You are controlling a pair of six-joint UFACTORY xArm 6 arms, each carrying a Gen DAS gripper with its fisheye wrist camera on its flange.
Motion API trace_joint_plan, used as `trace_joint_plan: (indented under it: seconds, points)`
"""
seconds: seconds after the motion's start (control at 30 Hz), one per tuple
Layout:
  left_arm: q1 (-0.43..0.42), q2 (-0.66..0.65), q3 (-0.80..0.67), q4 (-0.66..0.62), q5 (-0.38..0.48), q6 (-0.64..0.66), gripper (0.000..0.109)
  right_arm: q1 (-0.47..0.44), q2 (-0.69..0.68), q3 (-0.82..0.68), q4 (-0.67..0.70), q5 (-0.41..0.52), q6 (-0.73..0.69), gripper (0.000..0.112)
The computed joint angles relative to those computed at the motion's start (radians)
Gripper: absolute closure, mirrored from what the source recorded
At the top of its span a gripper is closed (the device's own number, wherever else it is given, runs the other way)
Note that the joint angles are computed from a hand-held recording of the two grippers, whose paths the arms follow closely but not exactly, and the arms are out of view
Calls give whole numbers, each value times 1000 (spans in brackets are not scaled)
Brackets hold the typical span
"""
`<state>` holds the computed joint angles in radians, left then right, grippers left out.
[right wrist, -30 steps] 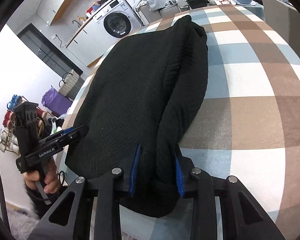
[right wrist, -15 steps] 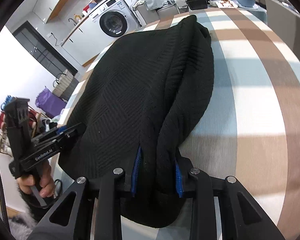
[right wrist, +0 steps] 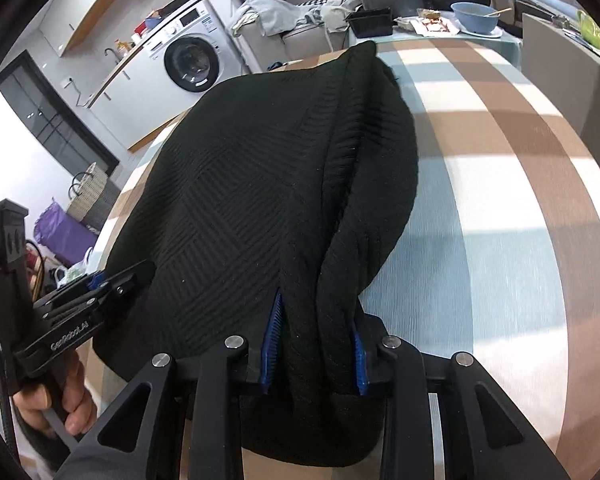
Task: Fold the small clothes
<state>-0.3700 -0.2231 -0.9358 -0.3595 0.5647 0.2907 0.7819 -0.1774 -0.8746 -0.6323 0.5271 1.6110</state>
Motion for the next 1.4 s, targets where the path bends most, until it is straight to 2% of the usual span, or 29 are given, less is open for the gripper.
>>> trace_joint_plan:
  seconds: [0.13,0.17,0.23,0.33,0.37,0.4,0.43,0.5,0.57,0.63,0.77,0.83,0.97,1.1,1.2,1.3,1.4]
  points:
    - [10,2,-1,1,-2,5,77,8,19,-27,-18,27,24,79]
    - [13,-5,6,12,-4,1,73,16,17,-26,-26,36,32,76]
    - [23,-34,30,13,-8,10,64,19,11,-29,-43,57,22,68]
    - [35,-124,116,-39,-81,57,42,46,-43,5,-93,101,52,45]
    - [39,-159,148,-71,-106,85,31,54,-62,17,-111,110,67,40]
    - [42,-200,183,-105,-133,118,23,65,-85,31,-137,117,85,31]
    - [43,-236,212,-139,-156,157,20,80,-107,43,-173,127,108,24]
    - [43,-312,271,-174,-198,203,11,122,-157,66,-258,164,166,17]
    - [38,-387,332,-199,-250,225,7,185,-198,77,-343,229,220,9]
    - [28,-449,382,-242,-299,263,7,248,-217,71,-407,314,250,9]
    - [22,-563,458,-235,-330,277,7,372,-231,59,-477,470,265,9]
    - [25,-623,492,-194,-318,235,6,394,-240,70,-520,484,301,9]
    - [14,-668,533,-278,-332,295,6,418,-272,116,-589,468,385,9]
    - [-19,-646,546,-301,-393,344,7,427,-272,136,-649,467,426,9]
    - [-29,-640,549,-364,-397,408,6,434,-261,136,-674,479,429,9]
    - [-48,-629,561,-362,-438,416,6,441,-249,132,-690,489,431,9]
    - [-52,-620,560,-372,-443,427,6,440,-245,134,-706,489,444,9]
